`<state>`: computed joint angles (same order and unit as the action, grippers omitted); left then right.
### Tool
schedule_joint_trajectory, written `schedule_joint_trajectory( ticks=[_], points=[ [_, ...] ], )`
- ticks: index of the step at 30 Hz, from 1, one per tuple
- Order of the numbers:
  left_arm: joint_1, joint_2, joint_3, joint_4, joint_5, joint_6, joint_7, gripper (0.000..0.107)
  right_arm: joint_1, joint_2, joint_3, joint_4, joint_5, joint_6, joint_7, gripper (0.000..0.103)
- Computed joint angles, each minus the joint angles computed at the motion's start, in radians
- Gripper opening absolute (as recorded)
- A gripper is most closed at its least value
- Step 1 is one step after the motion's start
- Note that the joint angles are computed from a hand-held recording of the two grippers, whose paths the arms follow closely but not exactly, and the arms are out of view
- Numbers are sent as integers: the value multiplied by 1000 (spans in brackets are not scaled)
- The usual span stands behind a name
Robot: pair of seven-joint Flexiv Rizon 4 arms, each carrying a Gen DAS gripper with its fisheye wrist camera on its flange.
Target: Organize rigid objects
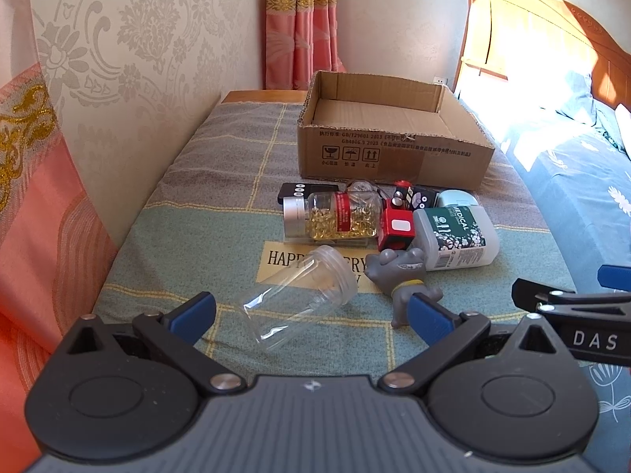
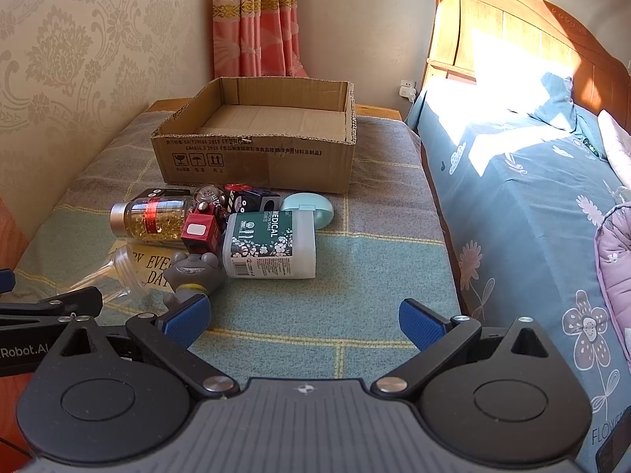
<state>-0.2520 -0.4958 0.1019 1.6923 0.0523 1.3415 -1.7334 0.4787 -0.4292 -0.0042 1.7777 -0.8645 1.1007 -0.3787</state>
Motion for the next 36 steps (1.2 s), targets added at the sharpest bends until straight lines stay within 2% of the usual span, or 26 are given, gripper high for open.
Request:
schedule_joint_trajectory(
  ticks=[7, 14, 18, 23, 30, 34, 36],
  points=[
    [-1, -19, 4, -29, 0, -8, 3, 103, -3, -12, 1, -13, 7, -2, -29, 103],
    [25, -43, -24, -47, -31, -6, 37, 103, -6, -33, 6, -36, 52, -15, -76, 103],
    [20, -71, -1, -85, -29, -20, 36, 103, -10, -42, 4, -39, 73, -5, -100, 103],
    [11, -133, 36, -180, -7, -69, 15, 103, -14, -56, -3, -46, 99, 14, -116, 103],
    [39, -228, -3, -308, -30, -173, 63, 103, -13, -73, -7, -61, 139, -5, -141, 103],
    [33, -242, -1, -325, -12, -199, 82, 103, -15, -75, -8, -63, 151, -6, -151, 103],
    [30, -232, 4, -306, 5, -179, 90, 103, -17, -77, -8, -65, 158, -4, -157, 103]
  ],
)
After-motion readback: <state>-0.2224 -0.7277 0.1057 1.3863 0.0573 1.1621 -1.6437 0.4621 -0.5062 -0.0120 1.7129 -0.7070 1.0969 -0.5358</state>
